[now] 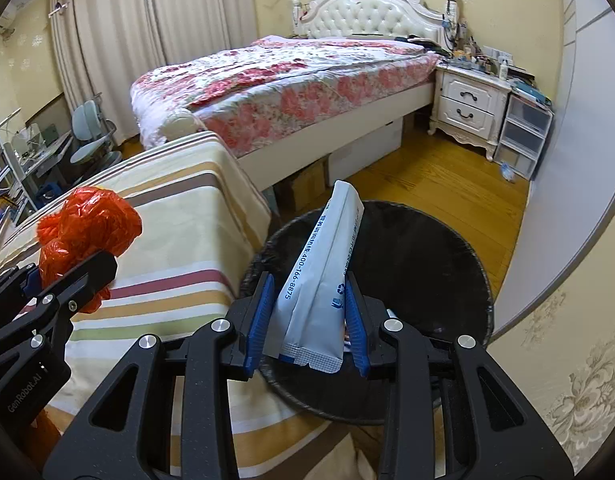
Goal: Collect trash
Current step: 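Carry the orange bag and white tube over the black bin and open both tools, then move both open tools from the bin back over the bed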
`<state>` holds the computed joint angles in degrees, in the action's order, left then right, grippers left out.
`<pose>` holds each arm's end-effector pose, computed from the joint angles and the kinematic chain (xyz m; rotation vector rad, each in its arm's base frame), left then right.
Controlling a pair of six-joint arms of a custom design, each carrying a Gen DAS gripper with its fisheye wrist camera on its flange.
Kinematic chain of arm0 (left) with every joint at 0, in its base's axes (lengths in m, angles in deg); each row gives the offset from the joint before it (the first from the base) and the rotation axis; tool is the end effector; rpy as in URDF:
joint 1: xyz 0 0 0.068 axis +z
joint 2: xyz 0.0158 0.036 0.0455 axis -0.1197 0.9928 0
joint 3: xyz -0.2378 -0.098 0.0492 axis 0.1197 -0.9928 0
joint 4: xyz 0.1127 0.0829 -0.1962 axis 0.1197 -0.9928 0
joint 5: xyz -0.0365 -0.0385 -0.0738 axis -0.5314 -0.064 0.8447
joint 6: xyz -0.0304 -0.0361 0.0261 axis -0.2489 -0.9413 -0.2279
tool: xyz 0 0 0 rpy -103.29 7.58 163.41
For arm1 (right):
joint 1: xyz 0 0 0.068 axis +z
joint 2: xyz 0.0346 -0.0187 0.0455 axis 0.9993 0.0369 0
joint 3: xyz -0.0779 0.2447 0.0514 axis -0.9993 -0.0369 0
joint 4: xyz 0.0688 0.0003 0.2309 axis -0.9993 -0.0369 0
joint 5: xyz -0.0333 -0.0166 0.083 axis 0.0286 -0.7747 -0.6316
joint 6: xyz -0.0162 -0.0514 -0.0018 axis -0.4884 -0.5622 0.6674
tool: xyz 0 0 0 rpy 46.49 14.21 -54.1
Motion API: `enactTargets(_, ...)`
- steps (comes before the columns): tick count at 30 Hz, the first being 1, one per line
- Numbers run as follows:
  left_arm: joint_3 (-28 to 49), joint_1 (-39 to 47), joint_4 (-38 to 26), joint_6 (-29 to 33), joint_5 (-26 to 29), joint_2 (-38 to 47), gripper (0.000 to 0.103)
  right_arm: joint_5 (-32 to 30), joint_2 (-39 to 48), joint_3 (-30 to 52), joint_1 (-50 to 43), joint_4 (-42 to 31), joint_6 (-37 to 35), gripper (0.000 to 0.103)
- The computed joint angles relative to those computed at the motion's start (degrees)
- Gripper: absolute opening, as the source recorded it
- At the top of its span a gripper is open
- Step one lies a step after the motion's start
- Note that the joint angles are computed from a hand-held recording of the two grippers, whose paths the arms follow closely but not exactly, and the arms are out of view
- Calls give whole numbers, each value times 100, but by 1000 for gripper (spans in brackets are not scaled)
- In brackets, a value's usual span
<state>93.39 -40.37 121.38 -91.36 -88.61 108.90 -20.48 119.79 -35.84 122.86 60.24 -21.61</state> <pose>0.2508 -0.1487 0.0394 -0.0134 2.2266 -0.0617 0.2973 0.2004 0.0149 -0.2774 2.3300 0.2452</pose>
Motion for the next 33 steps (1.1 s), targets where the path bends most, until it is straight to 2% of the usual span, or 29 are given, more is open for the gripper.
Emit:
enactTargets(9, 1469, 56, -1031, 176, 179, 702, 41, -118, 320, 325, -417, -73, -114, 34)
enactTargets(20, 2430, 7, -1718, 393, 140, 1212, 41, -150, 619, 679, -722, -224, -189, 35)
enactTargets(22, 2478, -66, -1812, 350, 74, 1231, 44, -124, 650, 697, -744, -209, -187, 35)
enactTargets(23, 2514, -63, -1844, 349, 86, 1255, 53, -116, 661, 708, -757, -217, -182, 36)
enactTargets(25, 2487, -87, -1777, 354, 28, 1291, 61, -89, 687, 696, -791, -169, -165, 43)
enactTargets(29, 2485, -91, -1815, 331, -42, 1321, 69, -14, 680, 675, -832, -157, -133, 45)
enactTargets(33, 2376, -2, -1796, 234, -10, 1244, 71, 41, 673, 609, -831, -111, -86, 50)
